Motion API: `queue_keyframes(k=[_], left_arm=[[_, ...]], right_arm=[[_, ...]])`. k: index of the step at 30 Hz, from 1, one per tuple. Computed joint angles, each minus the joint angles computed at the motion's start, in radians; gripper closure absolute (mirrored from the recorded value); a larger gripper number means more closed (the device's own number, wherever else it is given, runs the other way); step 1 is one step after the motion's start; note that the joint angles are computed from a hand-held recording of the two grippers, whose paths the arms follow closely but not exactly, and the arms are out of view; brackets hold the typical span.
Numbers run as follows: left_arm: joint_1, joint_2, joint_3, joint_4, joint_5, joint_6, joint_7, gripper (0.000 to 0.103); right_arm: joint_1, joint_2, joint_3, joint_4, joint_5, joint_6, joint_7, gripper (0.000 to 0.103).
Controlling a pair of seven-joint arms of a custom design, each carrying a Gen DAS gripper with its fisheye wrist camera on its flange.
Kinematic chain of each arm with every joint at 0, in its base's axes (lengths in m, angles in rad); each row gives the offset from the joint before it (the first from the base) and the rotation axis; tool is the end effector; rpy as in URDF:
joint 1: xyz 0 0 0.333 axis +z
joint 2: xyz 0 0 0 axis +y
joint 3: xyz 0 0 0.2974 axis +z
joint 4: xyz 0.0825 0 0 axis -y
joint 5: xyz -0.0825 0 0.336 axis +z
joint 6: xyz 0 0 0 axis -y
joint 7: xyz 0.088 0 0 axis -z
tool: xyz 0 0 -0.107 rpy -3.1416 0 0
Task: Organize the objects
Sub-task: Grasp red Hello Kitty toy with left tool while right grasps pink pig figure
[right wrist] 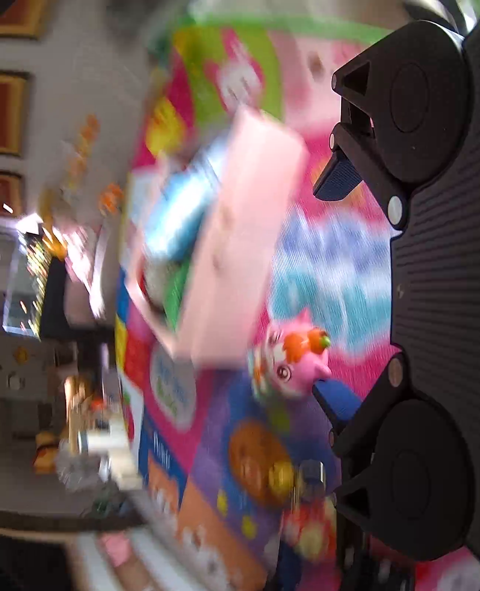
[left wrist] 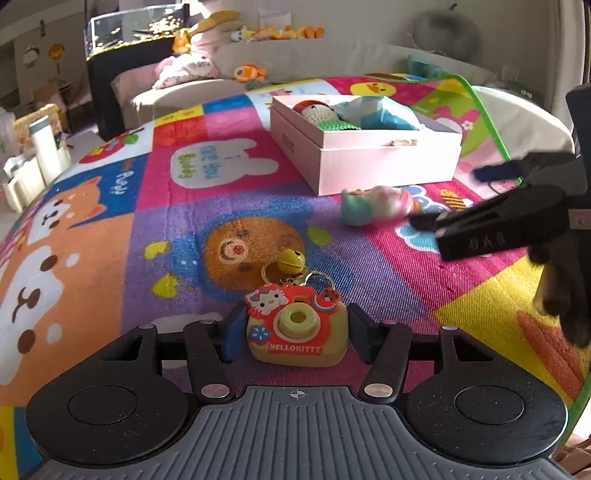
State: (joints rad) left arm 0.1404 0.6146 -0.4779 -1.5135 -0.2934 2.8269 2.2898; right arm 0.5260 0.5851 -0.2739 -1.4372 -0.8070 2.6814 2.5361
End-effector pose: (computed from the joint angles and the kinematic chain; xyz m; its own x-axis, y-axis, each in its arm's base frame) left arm 0.6853 -0.1405 0.4245 -0.5899 -0.8074 0.0110 -0.5444 0.3876 -0.7439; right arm 0.6591 0.2404 0.4313 -0.0924 -0.9751 0.2018 -0.6252 -0.1010 -0.7739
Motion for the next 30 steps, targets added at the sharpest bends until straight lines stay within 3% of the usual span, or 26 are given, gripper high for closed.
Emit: queue_keyframes(k=[2,3,5,8,14,17,19,20,24,30], left_arm=[[0.004,0.002,-0.006,-0.002,-0.006,0.006,0.001,0.041],[0.006,0.002,-0.009,-0.005,-0.008,0.013,0.002,0.041],[0.013,0.001,-0.020,-0.019,-0.012,0.033,0.012,0.041],[0.028,-0.001,-0.037,-0.037,-0.016,0.055,0.020,0.041],[0.040,0.001,-0.051,-0.040,-0.012,0.059,0.020,0.041],[0.046,0.003,-0.059,-0.042,-0.012,0.061,0.021,0.041],[0.047,0.003,-0.060,-0.041,-0.010,0.060,0.021,0.041],[0.046,0.003,-0.060,-0.042,-0.009,0.062,0.020,0.041],[0.047,0.004,-0.061,-0.042,-0.007,0.062,0.017,0.041],[0.042,-0.003,-0.053,-0.049,0.002,0.069,0.000,0.041]], right_arm=[[0.061,-0.004,-0.067,0.002,-0.103,-0.082,0.083,0.000],[0.046,-0.023,-0.054,-0.016,-0.105,-0.075,0.096,0.000],[-0.027,-0.076,0.009,-0.080,-0.047,0.025,0.087,0.000],[-0.093,-0.079,0.079,-0.096,0.080,0.130,0.000,0.000],[-0.072,0.068,0.090,0.089,0.182,0.091,-0.241,0.001],[-0.103,0.134,0.126,0.190,0.289,0.049,-0.361,0.013],[-0.112,0.164,0.137,0.249,0.346,0.007,-0.421,0.028],[-0.112,0.171,0.139,0.275,0.373,-0.029,-0.448,0.029],[-0.039,0.069,0.046,0.133,0.347,0.059,-0.402,0.030],[0.067,-0.136,-0.095,-0.124,0.181,0.230,-0.181,0.030]])
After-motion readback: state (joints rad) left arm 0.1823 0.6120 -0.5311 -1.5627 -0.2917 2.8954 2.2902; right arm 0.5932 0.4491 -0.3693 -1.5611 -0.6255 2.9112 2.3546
